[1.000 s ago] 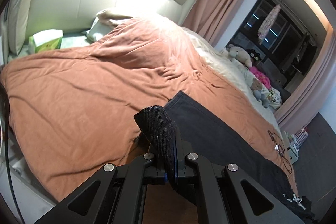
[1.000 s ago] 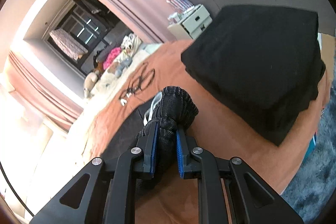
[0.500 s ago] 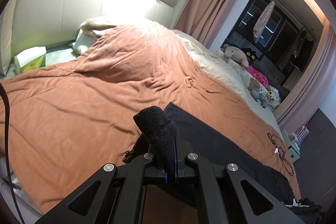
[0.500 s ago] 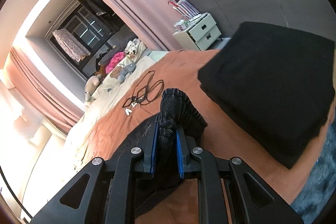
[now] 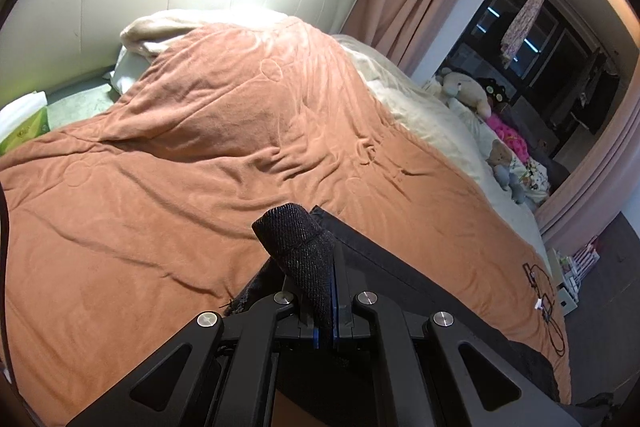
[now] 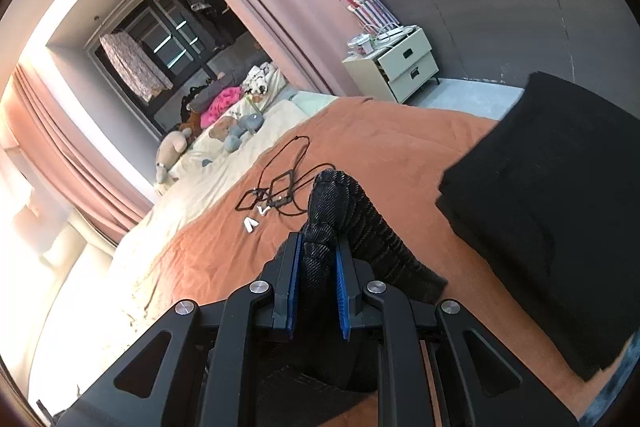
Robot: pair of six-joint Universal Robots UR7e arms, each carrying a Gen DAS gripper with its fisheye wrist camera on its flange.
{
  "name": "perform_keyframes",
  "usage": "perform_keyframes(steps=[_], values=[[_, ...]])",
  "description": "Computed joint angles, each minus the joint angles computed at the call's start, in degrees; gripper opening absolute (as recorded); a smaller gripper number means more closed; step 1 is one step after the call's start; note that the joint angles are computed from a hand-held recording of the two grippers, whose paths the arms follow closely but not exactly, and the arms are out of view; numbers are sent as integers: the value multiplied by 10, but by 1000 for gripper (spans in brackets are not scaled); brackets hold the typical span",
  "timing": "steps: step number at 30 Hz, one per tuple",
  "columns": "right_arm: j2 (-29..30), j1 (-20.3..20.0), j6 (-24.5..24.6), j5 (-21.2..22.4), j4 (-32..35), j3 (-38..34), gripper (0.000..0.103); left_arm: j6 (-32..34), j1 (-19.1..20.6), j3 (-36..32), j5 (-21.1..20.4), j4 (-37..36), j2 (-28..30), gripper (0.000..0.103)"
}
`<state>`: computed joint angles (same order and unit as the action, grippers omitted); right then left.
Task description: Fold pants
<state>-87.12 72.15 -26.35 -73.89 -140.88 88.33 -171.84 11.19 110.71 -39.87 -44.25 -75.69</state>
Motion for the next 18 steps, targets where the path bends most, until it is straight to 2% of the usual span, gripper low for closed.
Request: perform_keyframes(steps=[9, 18], values=[[72, 58, 38, -88, -31, -45, 13, 100, 98, 9, 60, -77, -19, 4], [145, 115, 63, -191, -32, -100, 13, 228, 198, 37, 94, -224, -46, 4]])
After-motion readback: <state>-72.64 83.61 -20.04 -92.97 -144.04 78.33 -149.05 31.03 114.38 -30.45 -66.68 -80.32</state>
